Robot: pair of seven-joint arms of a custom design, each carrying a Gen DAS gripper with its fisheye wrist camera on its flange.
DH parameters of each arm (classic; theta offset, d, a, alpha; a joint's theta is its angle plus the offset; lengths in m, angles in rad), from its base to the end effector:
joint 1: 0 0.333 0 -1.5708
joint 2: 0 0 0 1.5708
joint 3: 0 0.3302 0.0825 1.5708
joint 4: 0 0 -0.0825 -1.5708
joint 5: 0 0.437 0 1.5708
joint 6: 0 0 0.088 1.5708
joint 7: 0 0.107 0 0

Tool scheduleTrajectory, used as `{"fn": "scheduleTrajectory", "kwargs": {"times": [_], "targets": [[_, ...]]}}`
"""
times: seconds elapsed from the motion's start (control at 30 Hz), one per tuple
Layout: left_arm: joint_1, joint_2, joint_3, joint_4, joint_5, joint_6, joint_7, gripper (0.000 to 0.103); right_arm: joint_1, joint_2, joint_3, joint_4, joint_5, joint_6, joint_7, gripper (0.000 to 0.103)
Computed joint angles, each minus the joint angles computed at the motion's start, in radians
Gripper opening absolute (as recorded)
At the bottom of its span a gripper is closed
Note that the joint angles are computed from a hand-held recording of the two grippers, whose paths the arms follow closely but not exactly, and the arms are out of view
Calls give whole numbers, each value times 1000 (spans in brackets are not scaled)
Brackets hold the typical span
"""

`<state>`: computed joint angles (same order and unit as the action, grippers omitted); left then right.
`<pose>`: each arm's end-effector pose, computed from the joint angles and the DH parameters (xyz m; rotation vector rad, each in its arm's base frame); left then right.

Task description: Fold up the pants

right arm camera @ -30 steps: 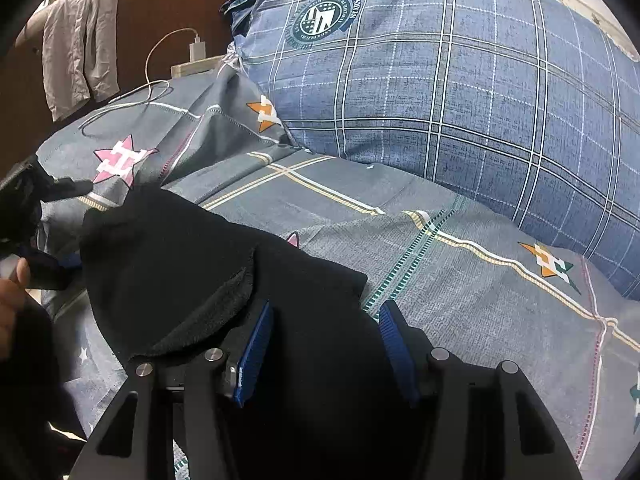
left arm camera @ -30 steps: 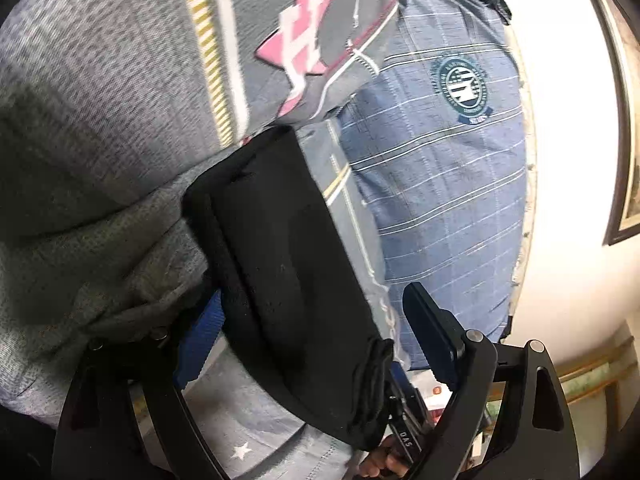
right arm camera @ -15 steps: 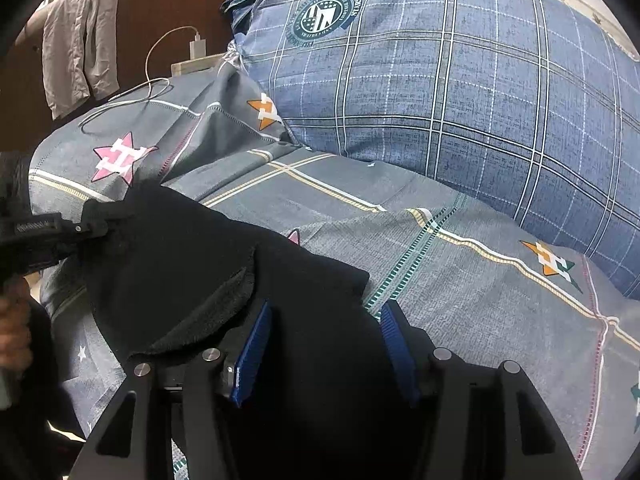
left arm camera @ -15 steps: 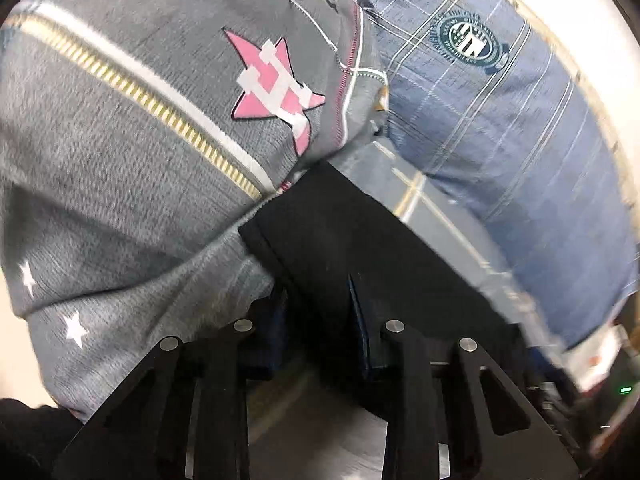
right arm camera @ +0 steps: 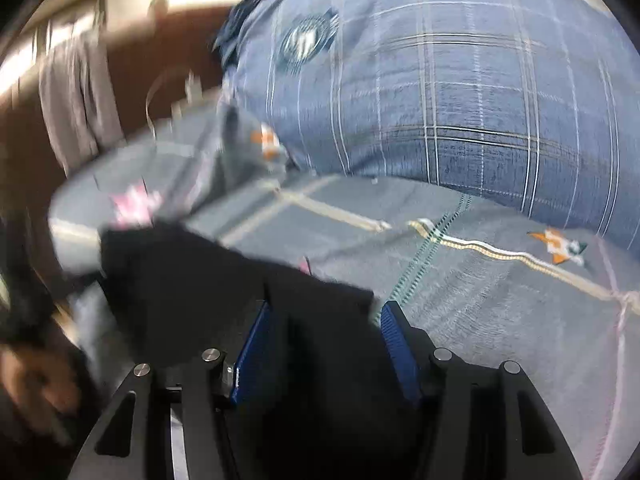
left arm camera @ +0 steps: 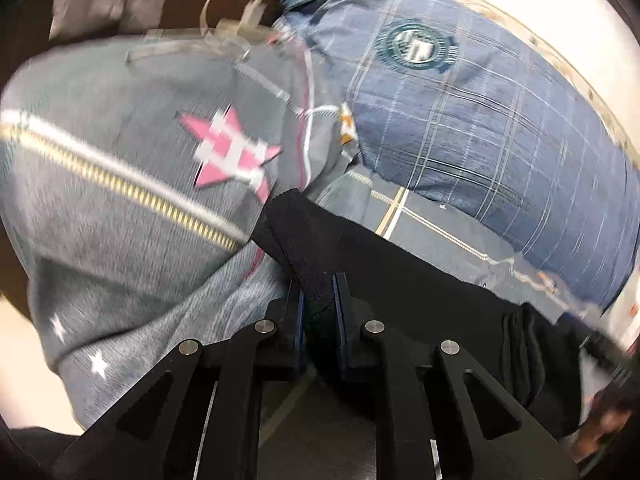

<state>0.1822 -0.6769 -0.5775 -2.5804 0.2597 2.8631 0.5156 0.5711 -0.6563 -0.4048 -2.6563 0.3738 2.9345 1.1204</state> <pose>0.4114 -0.2126 0.5308 -1.9659 1.3270 -0.9826 0.4436 0.0397 0.5125 -1.7506 1.3667 -0.4379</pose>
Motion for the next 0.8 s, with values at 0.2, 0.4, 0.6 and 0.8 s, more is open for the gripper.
{"fn": "scheduleTrajectory", "kwargs": {"times": [0.2,0.4,0.6,0.8], "targets": [[210,-146,-254,49,235,80,10,12,272,-147,-285,22,221,1,-76,55],[300,-230,-376,59,294,291,133,11,410,-282,-421,52,341,-127,-163,59],[297,-219,-402,54,292,372,270,11,448,-330,-425,58,422,-216,-280,69],[293,-190,-425,52,283,434,403,11,377,-273,-339,51,451,-221,-328,74]]}}
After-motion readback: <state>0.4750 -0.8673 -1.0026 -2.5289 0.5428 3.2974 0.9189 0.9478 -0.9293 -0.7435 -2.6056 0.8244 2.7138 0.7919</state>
